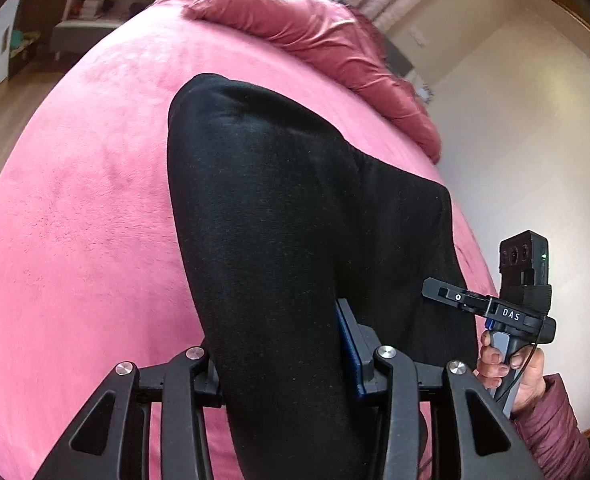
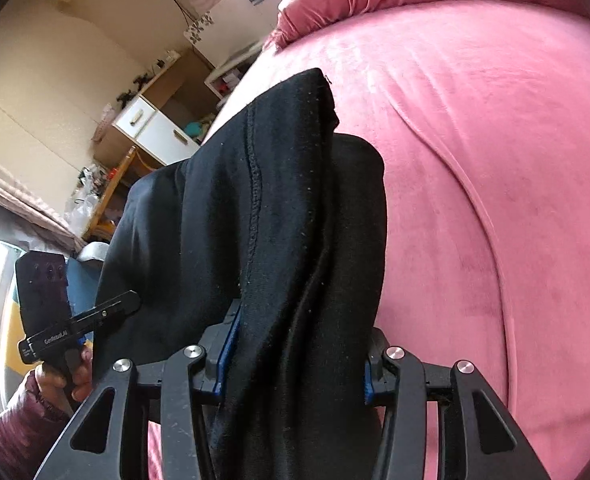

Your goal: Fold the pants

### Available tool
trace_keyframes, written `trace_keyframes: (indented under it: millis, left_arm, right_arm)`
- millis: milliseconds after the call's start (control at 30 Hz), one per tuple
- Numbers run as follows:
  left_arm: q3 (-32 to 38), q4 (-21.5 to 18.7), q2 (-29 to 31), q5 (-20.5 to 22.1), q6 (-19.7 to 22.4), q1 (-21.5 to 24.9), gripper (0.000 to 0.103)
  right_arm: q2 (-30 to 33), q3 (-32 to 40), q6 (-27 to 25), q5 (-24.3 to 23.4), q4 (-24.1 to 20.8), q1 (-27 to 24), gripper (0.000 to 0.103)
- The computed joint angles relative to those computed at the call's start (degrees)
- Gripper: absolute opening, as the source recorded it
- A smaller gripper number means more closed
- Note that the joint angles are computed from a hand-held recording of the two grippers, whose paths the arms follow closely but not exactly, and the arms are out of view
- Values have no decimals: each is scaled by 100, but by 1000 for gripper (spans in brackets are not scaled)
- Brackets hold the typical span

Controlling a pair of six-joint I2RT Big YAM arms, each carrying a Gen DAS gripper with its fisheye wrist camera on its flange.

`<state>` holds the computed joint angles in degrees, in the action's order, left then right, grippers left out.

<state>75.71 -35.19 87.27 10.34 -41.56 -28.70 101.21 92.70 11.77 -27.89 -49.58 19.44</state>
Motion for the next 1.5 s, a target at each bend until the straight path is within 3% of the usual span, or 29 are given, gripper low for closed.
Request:
trace_keyframes:
  millis: [67,133,167,233,300,367,533,800,900,1200,1500]
  left_arm:
    - [8,-137,145,83,-100,117,47]
    - [144,-365,438,-26,-82,108,60]
    - [62,-268,472,-50,-131,126,63]
    - [-17,-7,476,21,-175,141,64]
    - [-242,104,299,21,-120,143,64]
    - [-275,48,232,-66,-107,127,65]
    - [-148,-362,80,-682,-299,-78,67]
    - [-747,-504,-669,-2064,-885,-604,66]
    - [-525,-1003,-421,-2355,-696,-835,66]
    - [-331,-1370,-478,-2803,-796,-1056,67]
    - [-325,-1457,-882,-3653,-894,-1626,67]
  right_arm:
    - [359,331,21,79,-216,46,48]
    - [638,525,32,318,-364,110,51]
    - [719,529,104,378,-322,120,59]
    - [743,338,453,152,48,65,60]
    - [663,145,479,77,340,69,61]
    - [626,91,523,29,379,58,62]
    - [500,134,498,192,95,29,73]
    - [-242,-709,433,292,442,-74,77]
    - [-265,-803,257,837,258,-17,73]
    - [-521,-1114,585,1306,532,115,76]
    - [-1362,-1554,544,2548,547,541,80]
